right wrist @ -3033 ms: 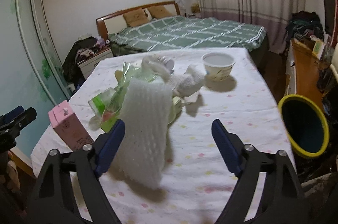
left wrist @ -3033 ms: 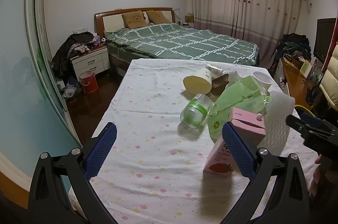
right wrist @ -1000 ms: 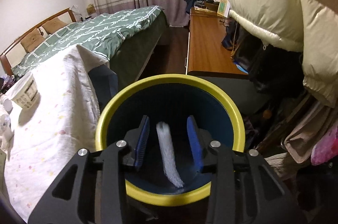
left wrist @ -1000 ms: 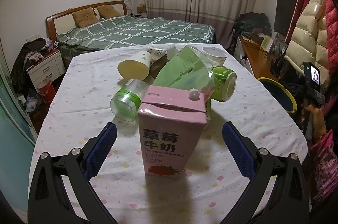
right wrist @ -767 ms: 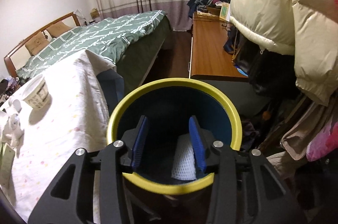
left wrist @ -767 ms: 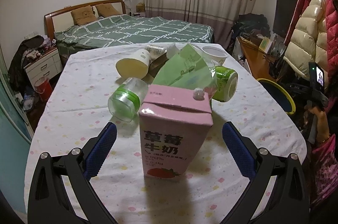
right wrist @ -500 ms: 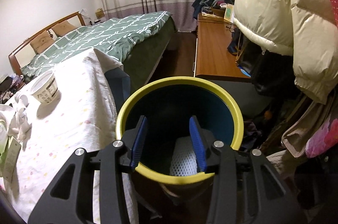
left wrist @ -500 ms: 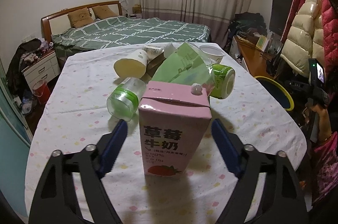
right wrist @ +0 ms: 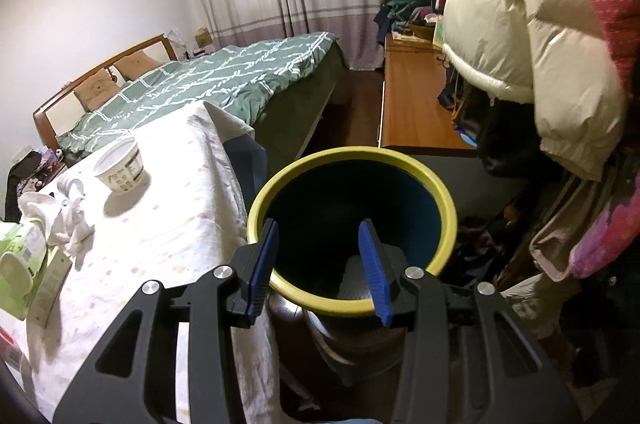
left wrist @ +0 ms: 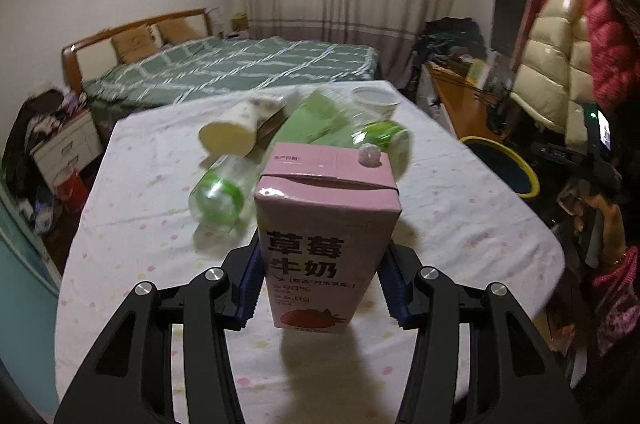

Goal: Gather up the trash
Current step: 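Grasp the pink milk carton with the left gripper and drop it into the bin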

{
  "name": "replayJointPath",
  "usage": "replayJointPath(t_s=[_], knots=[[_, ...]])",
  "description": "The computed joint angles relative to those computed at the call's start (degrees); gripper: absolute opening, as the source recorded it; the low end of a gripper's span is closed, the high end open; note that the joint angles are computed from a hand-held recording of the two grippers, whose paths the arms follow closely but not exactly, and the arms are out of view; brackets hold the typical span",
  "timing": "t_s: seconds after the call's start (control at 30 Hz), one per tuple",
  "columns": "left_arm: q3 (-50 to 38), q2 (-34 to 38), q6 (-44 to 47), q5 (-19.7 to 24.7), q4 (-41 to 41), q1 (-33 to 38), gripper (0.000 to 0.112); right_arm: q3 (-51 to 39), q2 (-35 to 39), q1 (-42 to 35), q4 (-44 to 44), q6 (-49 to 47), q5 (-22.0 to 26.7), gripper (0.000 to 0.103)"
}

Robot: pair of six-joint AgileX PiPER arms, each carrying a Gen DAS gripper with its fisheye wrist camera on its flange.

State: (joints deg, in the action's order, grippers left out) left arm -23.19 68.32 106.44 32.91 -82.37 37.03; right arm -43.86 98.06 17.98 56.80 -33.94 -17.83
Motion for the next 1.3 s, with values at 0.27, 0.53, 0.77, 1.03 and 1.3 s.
replayJointPath(t_s=[0.27,0.53,0.77,1.03,1.3], knots=[[-5.0,-2.1,-12.3,-3.0,3.9,-15.6,0.050,7.5,-6.3,-1.3,-3.8,5.2,-2.8,0.040],[-21.3,13.1,-21.7,-12.1,5.6,-41.1,0.051,13.4,-9.5,-6.9,-11.8,13.3,-3.5,0.040],[-43.0,32.4,-41.1,-14.7,21.2,-54.4,0.051,15.3,-9.7,-11.0,-21.8,22.8,-2.8,0.040],[-74.3,56.8,-74.8,-10.0,51.0,-62.7,0.051,16.2,-7.9,-14.9,-31.1,31.5,-2.2,0.040],[-94.4,72.0,-89.6,-1.7,63.6,-65.1,0.063,16.0,-6.7,-17.5,-35.0,35.5,-1.6,0.040]])
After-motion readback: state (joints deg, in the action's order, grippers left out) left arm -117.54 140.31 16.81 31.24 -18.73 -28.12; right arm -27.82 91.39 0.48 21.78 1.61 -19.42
